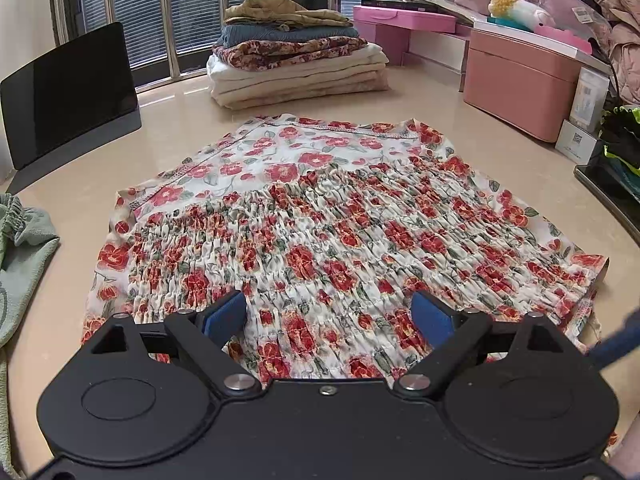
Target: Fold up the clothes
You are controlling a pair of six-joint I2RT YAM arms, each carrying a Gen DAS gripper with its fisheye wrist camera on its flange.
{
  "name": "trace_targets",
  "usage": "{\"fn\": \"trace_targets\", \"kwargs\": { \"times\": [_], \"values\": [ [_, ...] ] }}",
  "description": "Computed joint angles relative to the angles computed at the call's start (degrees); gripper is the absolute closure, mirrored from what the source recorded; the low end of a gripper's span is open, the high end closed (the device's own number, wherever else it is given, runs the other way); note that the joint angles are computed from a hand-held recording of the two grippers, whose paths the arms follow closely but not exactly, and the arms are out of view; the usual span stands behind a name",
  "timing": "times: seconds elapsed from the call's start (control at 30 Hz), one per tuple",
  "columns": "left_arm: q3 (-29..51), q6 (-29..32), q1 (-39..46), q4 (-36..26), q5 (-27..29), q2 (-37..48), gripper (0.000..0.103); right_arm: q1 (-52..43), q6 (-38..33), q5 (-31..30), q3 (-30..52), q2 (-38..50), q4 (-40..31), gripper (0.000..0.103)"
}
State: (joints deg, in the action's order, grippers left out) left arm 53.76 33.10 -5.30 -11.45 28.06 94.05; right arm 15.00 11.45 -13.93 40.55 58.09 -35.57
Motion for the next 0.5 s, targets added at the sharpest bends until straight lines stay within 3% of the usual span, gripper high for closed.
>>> {"fn": "trace_targets", "kwargs": {
  "times": [0.27, 0.5],
  "values": [
    [-0.4, -0.8, -0.6, 0.2, -0.6, -0.6, 0.013, 0.8, -3.0, 1.4, 0.2, 4.6, 0.9, 0.027],
    [-0.3, -0.7, -0.5, 0.1, -0.5, -0.6, 0.013, -1.7, -4.9, -9.4, 2.6, 3.5, -10.5, 0.027]
  ]
}}
